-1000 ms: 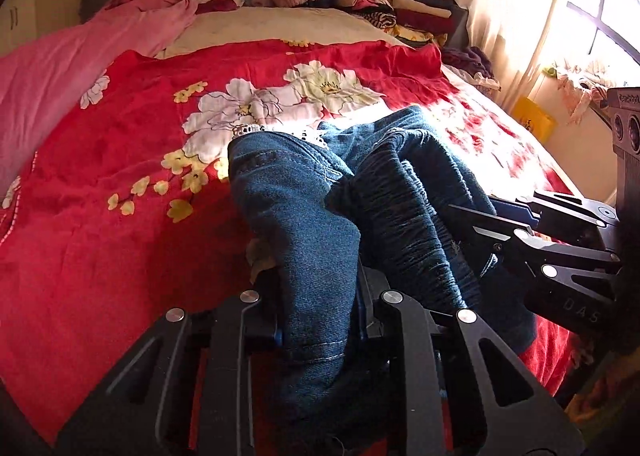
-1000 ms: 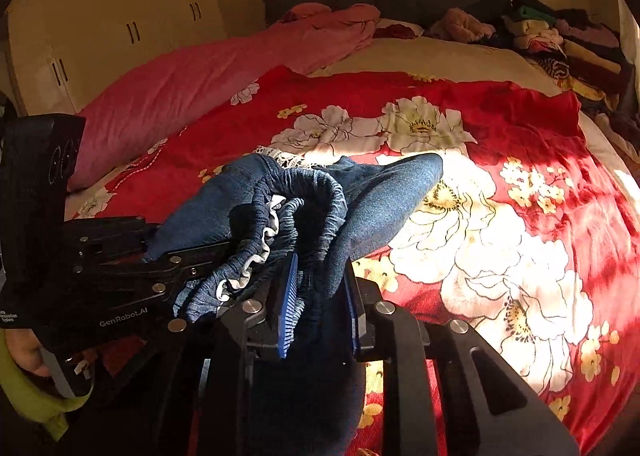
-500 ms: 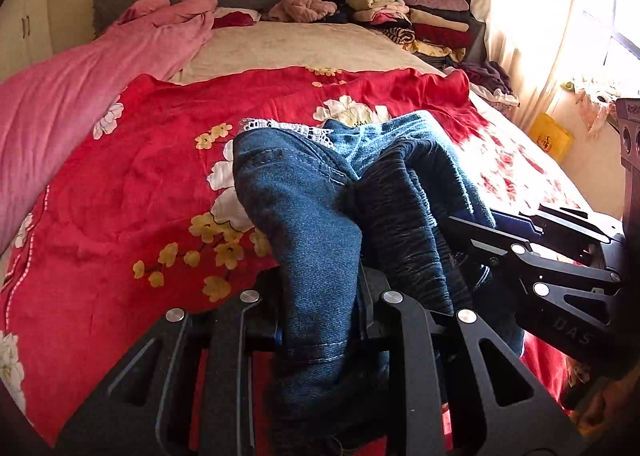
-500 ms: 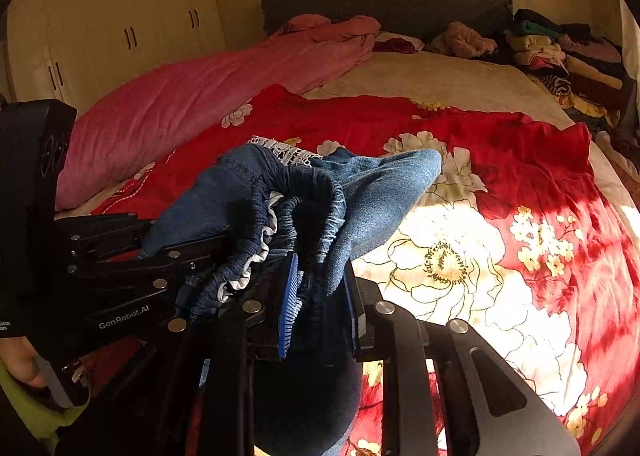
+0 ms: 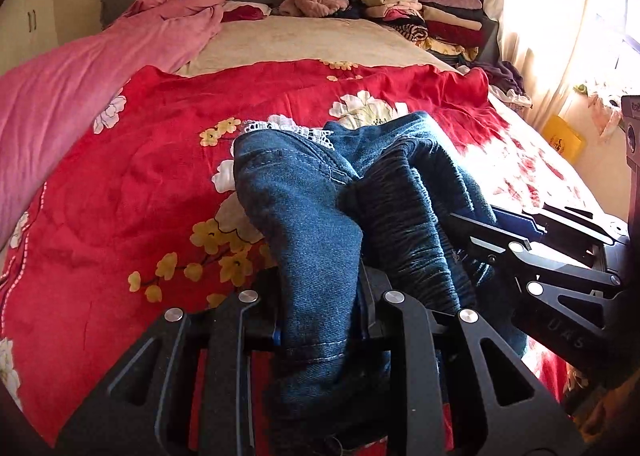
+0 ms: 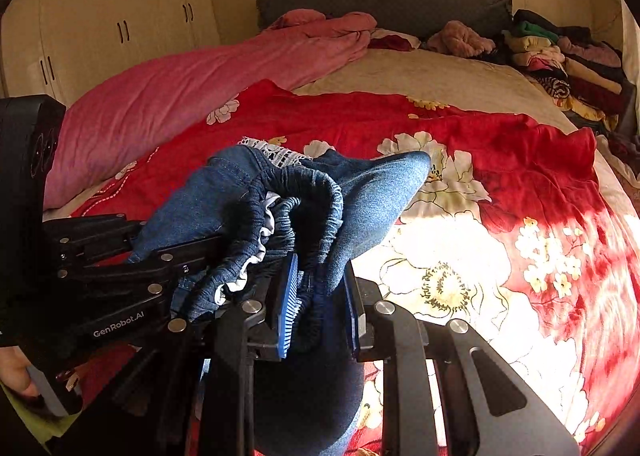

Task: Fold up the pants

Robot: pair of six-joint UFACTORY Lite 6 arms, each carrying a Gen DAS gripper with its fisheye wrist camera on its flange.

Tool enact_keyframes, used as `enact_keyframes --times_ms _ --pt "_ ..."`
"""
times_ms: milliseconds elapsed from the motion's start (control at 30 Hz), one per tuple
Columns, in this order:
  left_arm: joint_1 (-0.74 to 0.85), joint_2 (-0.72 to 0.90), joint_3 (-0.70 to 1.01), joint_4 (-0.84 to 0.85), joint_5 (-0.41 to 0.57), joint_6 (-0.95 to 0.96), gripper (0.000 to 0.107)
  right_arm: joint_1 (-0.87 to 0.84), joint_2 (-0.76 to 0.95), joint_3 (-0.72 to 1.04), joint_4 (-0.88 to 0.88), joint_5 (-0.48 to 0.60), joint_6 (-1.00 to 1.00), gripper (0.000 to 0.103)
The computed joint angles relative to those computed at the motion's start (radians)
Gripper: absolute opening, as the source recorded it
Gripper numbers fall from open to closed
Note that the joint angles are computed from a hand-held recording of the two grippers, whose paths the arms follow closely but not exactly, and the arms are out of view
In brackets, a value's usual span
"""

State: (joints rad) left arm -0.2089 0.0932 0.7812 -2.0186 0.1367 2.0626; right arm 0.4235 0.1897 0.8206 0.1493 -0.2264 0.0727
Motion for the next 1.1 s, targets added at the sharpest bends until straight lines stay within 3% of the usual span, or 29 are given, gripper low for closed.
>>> enact_keyframes --times_ms 400,600,767,1100 --pt "0.016 0.048 -0.001 -0.18 0.01 0.18 0.027 -0.014 0.068 0.018 0.204 0.011 -0.18 0.031" --pt "0.021 0.061 0.0 -0.207 0.01 0.208 0.031 -0.018 0.091 0.029 0.336 0.01 -0.31 0.044" --pt "0.023 0.071 -0.004 -0.252 0.014 0.254 0.034 -0.032 0.116 0.03 0.305 0.009 -0.279 0.05" --pt "0.031 0.1 0.001 -0.311 0.024 0.31 0.038 -0.044 0.138 0.035 0.224 0.004 -0.196 0.051"
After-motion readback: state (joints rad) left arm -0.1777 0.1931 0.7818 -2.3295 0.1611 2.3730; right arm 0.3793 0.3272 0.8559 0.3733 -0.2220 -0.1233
